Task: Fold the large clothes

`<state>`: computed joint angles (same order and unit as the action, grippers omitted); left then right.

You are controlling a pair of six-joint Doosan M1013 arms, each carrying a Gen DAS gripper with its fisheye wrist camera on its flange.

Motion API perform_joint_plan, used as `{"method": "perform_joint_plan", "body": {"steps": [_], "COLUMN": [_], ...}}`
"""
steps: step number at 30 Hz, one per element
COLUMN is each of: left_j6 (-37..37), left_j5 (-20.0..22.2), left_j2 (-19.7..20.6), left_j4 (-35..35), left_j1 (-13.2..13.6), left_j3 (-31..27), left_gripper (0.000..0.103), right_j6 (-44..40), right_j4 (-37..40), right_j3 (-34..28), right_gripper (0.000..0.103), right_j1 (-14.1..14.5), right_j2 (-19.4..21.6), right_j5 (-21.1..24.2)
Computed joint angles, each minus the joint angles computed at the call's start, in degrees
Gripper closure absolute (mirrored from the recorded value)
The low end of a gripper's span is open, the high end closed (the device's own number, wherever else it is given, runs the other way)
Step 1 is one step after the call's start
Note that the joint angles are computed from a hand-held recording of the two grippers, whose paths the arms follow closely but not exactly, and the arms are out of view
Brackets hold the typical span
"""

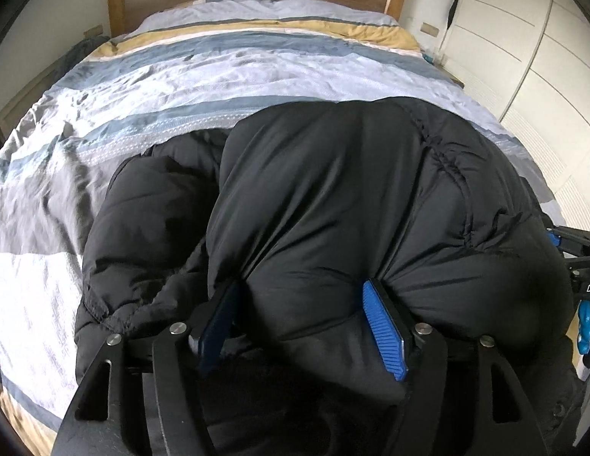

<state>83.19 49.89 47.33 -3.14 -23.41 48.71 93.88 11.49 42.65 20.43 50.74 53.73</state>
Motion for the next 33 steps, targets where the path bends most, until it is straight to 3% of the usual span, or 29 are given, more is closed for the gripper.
{"method": "perform_joint_plan", "body": {"steps": [4,10,17,20,27,33], "left_j6": [-1.76,-3.88,-1.52,-0.09,-1.57,-2.4], "left_j5": [1.14,1.52,-1.94,-0.52,0.86,0.63], "left_j2": [-0.26,-2.66,-5.23,-4.57,-3.34,-3.12], "left_j4": [0.34,1.71,-2.62,-3.51,-1.85,0.93], "left_j1": [0.14,-0.37,-1.06,-1.37,-1.94,-2.54], "left_j3": [0.11,1.76,4.27,3.52,3.7,3.73], "left_gripper": [0.028,0.028,0.027,0.027,0.026,0.025], "right_j6": [0.73,1.41,1.05,0.7,0.72,1.16], "right_j4": [-1.29,-4.26,-3.5,-2.49,-4.42,-5.07], "right_j3": [-0.42,-1.02,0.6,0.31,-0.1,0.94], "right_gripper": [0.051,0.051,0.051,0.051,0.051,0.051], "right_j1": [0.33,0.96,1.52,1.53,1.87,1.81], "right_j2": [0.08,-1.17,-3.59,-3.47,-1.67,-1.6], "right_j5": [0.74,3.39,-0.43,-0.68,3.66,3.26]}}
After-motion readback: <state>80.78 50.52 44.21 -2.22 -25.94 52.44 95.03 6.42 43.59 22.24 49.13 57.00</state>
